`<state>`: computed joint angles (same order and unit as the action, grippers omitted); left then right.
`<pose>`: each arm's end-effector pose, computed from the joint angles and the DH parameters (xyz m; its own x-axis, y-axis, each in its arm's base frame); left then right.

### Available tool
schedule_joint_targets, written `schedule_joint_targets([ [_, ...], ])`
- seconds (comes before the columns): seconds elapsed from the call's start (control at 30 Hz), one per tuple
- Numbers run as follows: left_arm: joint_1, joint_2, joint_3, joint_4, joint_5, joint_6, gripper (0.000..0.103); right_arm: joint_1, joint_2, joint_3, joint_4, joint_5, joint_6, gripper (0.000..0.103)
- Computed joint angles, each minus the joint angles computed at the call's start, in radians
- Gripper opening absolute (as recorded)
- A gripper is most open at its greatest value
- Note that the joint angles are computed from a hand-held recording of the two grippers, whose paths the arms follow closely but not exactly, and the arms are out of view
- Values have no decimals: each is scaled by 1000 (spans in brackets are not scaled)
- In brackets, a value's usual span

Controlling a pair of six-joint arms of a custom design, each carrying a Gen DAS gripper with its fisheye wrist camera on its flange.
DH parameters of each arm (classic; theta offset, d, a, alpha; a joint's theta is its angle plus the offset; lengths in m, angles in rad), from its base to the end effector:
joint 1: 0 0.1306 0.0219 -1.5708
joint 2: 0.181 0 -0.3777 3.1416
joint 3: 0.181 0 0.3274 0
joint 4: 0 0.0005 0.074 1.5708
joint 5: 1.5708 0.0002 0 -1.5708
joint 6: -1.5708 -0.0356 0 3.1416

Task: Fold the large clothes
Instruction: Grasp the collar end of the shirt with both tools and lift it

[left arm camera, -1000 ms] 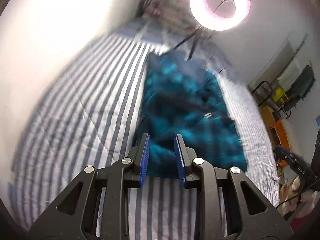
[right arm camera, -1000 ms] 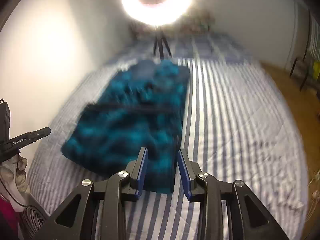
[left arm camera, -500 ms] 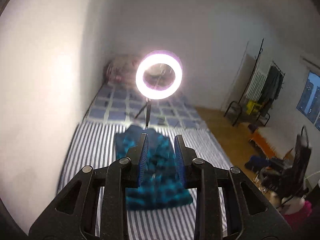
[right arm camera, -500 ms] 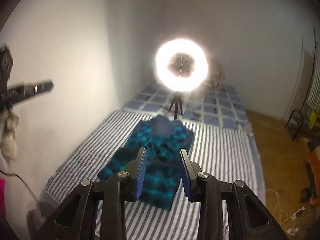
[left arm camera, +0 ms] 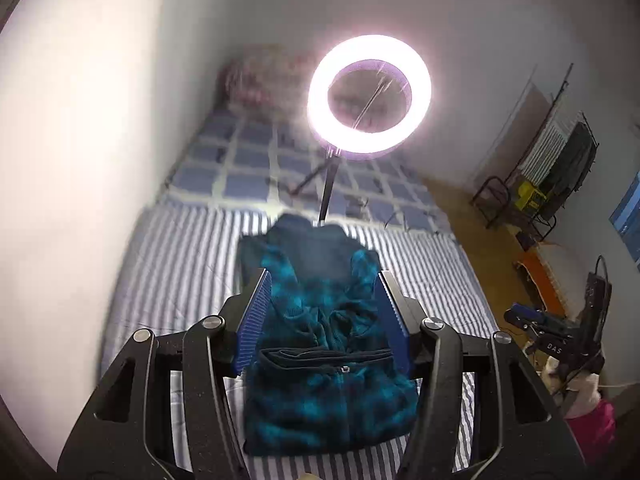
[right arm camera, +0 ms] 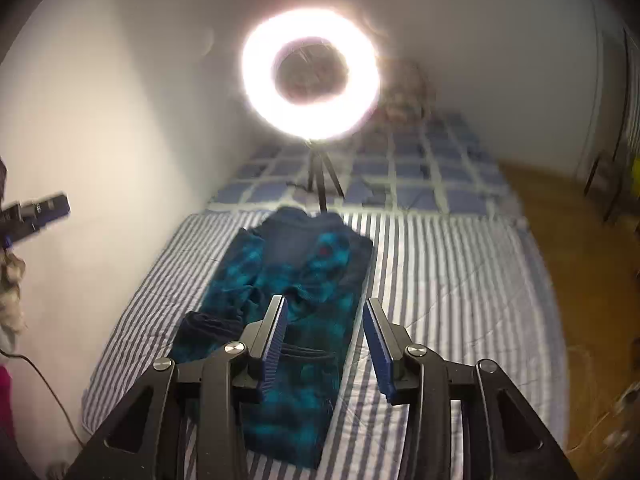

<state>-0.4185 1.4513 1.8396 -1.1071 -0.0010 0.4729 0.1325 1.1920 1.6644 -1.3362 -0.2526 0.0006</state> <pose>0.3932 -0.1754 0.5592 -0.7204 -0.1781 -0.6703 0.0872 0.9356 -0.3422 0.3057 0.0492 0.5673 -0.7535 -0.1010 -0.6497 -0.2893 0.9383 0.1896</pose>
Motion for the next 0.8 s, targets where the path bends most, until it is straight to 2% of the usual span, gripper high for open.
schedule_joint_targets([
  [0.17, 52, 134, -48, 87, 77, -33, 55, -47, 101, -125, 133, -31, 6, 47],
  [0.37, 117, 307, -33, 159, 157, -57, 55, -62, 268, -154, 266, -95, -23, 50],
  [0.47, 150, 407, 24, 166, 199, -51, 55, -64, 361, -132, 327, -133, -63, 52],
  [0.6, 179, 536, 140, 154, 214, -67, 55, -73, 484, -82, 405, -192, -133, 53],
  [0.73, 213, 650, 249, 145, 251, -26, 55, -78, 597, -17, 461, -236, -188, 55],
  [0.8, 220, 695, 301, 141, 254, -9, 55, -75, 646, 26, 461, -250, -194, 55],
])
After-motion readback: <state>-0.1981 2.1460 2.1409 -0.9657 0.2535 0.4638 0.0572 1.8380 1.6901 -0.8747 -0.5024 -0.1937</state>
